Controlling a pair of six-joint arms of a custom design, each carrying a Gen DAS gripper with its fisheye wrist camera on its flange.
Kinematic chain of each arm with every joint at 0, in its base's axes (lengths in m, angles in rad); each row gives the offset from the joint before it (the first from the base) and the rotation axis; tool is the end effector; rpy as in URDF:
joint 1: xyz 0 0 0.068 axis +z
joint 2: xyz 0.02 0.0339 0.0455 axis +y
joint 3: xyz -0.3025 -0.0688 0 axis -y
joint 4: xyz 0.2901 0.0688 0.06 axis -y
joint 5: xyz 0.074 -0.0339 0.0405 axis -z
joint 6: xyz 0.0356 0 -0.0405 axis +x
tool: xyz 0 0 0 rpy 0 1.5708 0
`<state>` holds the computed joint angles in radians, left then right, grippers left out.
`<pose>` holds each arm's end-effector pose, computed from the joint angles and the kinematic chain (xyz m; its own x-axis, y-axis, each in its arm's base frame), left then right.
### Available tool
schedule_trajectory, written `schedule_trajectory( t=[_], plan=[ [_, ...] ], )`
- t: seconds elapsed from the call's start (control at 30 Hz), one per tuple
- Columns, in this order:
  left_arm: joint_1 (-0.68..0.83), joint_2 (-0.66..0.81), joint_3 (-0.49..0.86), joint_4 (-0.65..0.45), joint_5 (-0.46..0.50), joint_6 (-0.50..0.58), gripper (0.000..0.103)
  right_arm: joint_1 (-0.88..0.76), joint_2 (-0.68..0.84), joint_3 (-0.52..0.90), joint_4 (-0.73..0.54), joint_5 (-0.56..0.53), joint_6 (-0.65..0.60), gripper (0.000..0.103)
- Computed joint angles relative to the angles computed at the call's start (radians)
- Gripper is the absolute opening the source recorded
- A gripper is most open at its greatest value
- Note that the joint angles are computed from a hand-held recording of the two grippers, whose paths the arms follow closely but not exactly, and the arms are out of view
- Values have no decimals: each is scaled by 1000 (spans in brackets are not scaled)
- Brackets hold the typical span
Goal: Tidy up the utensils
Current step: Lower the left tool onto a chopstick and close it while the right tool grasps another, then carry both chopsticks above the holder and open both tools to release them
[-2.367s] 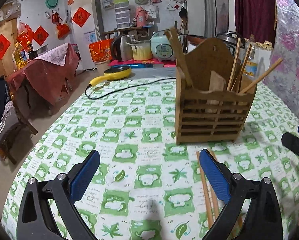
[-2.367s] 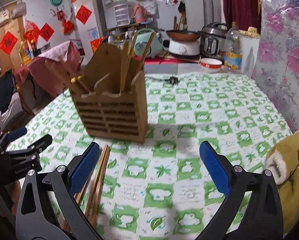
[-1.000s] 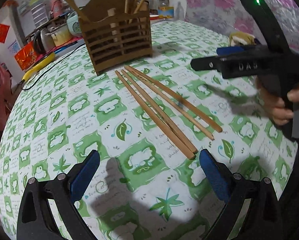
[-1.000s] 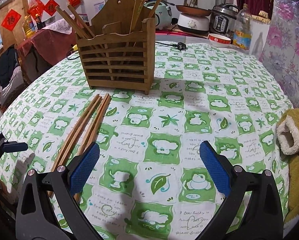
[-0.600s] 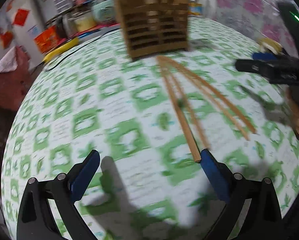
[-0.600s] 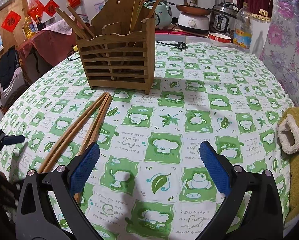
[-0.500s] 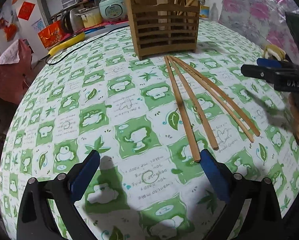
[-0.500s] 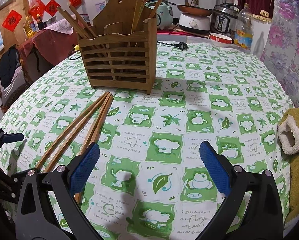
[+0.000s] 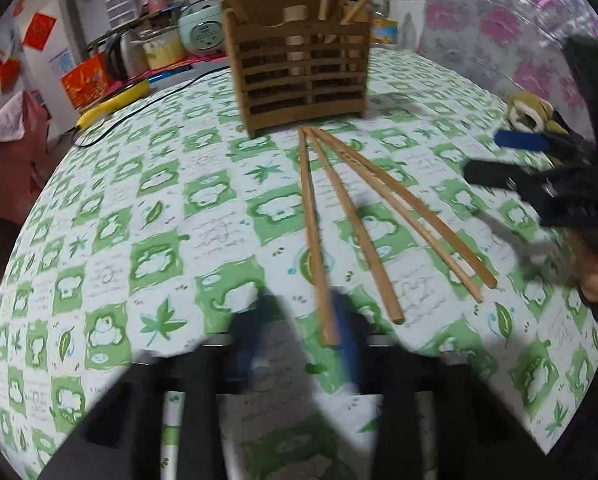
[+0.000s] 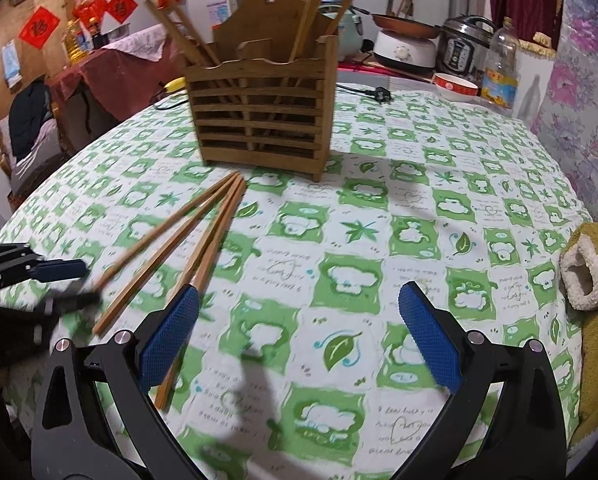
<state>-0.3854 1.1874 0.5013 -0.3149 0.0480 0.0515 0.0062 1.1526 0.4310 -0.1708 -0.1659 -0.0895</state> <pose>0.2110 -0.0875 0.1644 -0.7587 0.3633 -0.5408 0.4391 0.8983 -0.0126 0.2230 0.0073 0.1584 -0.7656 -0.0929 -0.6365 -0.1789 0.9812 0.0720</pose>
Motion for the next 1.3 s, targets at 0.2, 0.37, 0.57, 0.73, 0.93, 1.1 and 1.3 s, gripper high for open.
schedule_trajectory(
  t=[0.2,0.37,0.57,0.73,0.93,1.1,1.3],
  plan=[
    [63,11,9,-6,82,-26,9,2,-92,-45,-106,-121,-93,81],
    [38,5,9,-11,51,-27,11,66,-127,-56,-176,-121,-129,56],
    [22,1,5,-11,39,-16,18,74,-114,-55,-211,-157,-144,44],
    [12,1,3,-9,28,-15,20,83,-136,-66,-226,-158,-147,43],
    [23,-7,0,-7,38,-21,6,43,-170,-82,-231,-150,-159,7],
    [31,-21,-3,-3,37,-34,6,-71,-169,-81,-238,-224,-169,6],
    [55,-120,-2,-33,26,-59,6,-160,-249,-49,-278,-266,-180,6]
  ],
)
